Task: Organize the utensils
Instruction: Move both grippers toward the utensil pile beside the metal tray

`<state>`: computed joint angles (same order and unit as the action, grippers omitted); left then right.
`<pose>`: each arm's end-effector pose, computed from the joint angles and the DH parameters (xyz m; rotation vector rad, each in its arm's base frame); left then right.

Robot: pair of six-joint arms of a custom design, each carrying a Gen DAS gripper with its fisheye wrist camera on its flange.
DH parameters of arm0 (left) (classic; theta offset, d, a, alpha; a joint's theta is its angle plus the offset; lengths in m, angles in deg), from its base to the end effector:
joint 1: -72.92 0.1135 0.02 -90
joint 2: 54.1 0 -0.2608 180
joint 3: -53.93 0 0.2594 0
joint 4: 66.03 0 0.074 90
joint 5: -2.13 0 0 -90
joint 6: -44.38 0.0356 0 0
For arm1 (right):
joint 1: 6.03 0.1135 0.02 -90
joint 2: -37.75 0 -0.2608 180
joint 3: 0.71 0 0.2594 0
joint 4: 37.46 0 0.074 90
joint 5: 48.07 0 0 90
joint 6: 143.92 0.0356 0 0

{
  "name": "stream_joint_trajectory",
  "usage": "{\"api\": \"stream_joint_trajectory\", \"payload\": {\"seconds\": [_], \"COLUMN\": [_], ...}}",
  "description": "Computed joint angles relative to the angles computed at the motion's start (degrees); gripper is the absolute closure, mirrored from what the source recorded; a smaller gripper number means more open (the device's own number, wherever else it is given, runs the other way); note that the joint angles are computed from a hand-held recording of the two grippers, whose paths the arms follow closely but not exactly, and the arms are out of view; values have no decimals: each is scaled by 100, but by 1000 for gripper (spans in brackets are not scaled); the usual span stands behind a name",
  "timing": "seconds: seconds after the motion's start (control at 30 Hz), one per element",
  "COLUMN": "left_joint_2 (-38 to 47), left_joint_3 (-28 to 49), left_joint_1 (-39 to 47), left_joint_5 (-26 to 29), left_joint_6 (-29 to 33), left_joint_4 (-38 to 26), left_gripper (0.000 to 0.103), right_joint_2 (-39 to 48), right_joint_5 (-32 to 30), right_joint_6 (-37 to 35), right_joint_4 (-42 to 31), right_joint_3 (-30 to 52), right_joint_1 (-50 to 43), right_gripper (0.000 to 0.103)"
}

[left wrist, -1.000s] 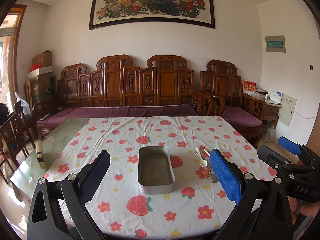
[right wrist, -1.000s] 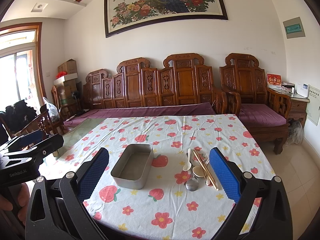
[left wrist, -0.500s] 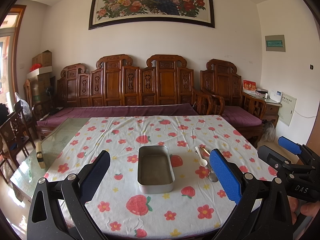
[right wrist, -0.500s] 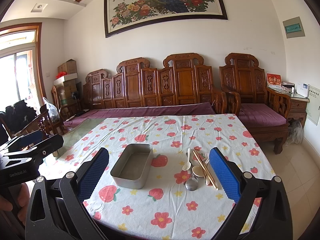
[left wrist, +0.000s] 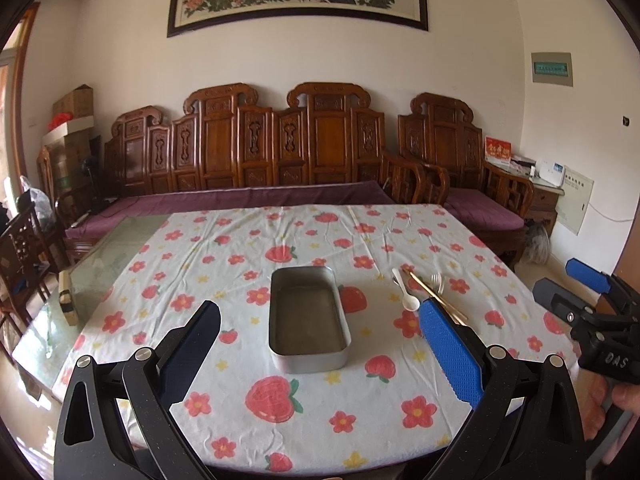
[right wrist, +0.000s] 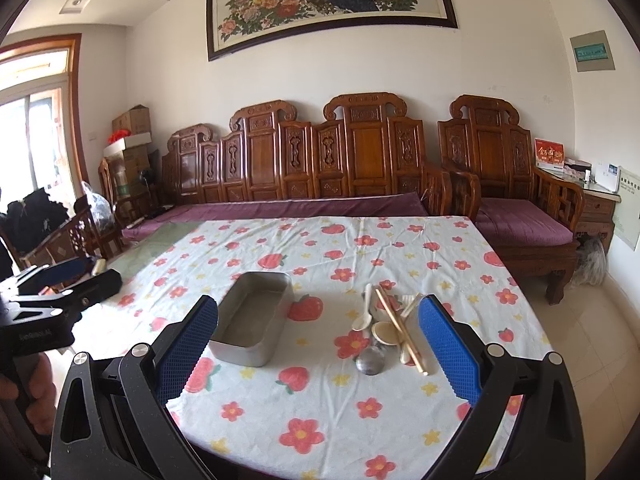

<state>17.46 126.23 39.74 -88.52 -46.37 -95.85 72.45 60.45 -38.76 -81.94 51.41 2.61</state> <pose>0.2452 -0.1598 0.3110 0.5789 2.0157 -0.3485 0.1491 0.0112 0.2906 0.3142 1.9928 -0.0669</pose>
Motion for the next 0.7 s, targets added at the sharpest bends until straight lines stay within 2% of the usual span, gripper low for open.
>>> {"api": "stream_joint_trajectory", "payload": {"seconds": [0.13,0.33,0.5,0.7], "left_joint_2": [321,916,1465,2070], "left_joint_3": [85,361,628,967], "left_joint_1": [-1,-89,-227,-520], "left_joint_5": [154,328,432,335], "left_joint_6": [50,150,196,276], "left_joint_4": [149,297,337,275], "left_gripper": [6,6,6,6], "right_joint_2": [237,1180,2535,4401], "right_joint_5": [-770,-1957,-2756,-3301], "right_joint_6": [-503,-1331,-1820,-2133], "right_joint_4": [231,870,1616,2310], "right_joint_3": [-106,-121,13,378], "right_joint_1": [-941,-2381,-3263,-3866], "right_gripper": [8,20,36,56]}}
